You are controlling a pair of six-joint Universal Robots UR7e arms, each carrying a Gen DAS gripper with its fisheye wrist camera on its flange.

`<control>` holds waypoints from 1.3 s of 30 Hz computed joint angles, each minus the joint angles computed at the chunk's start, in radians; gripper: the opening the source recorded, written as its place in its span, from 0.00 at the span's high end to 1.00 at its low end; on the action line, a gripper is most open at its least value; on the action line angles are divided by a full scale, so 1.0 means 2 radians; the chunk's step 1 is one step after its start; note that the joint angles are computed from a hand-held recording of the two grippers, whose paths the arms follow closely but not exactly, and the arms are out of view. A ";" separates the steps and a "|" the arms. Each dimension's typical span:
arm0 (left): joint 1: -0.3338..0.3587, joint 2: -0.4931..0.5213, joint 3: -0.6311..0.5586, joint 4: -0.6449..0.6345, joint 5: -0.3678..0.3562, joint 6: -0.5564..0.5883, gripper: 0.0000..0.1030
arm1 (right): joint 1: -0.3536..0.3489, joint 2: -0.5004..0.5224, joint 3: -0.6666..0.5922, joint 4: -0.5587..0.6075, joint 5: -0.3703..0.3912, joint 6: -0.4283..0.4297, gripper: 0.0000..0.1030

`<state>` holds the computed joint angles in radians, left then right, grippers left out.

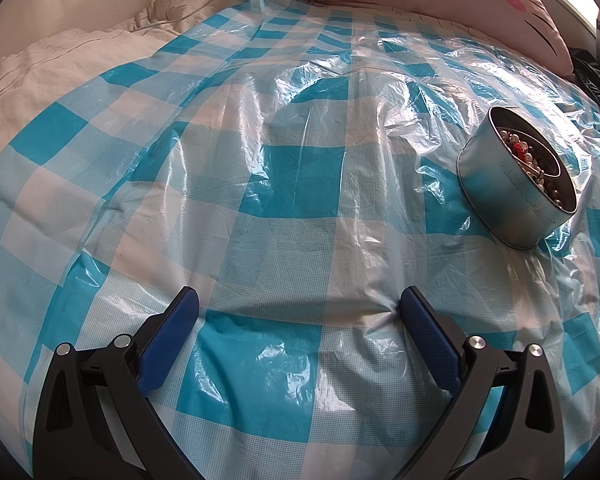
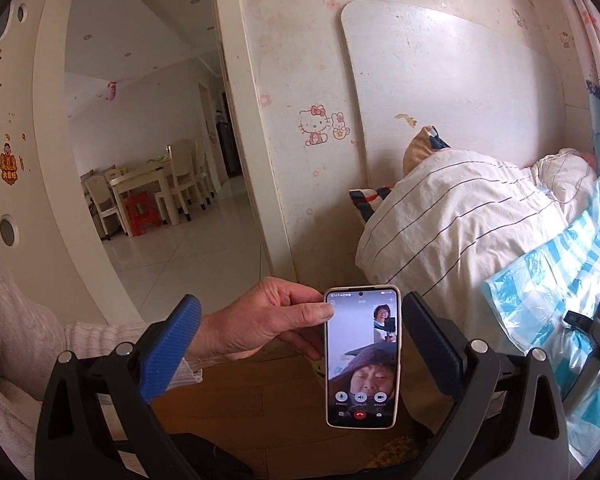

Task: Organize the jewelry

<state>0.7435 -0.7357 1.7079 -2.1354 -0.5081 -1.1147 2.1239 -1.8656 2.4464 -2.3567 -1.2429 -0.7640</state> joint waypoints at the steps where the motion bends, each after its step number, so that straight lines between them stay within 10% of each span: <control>1: 0.000 0.000 0.000 0.000 0.000 0.000 0.06 | -0.003 -0.001 -0.001 0.007 0.005 -0.001 0.07; 39: 0.000 0.000 0.000 0.000 0.000 0.000 0.06 | -0.006 -0.001 0.005 -0.026 -0.031 0.018 0.07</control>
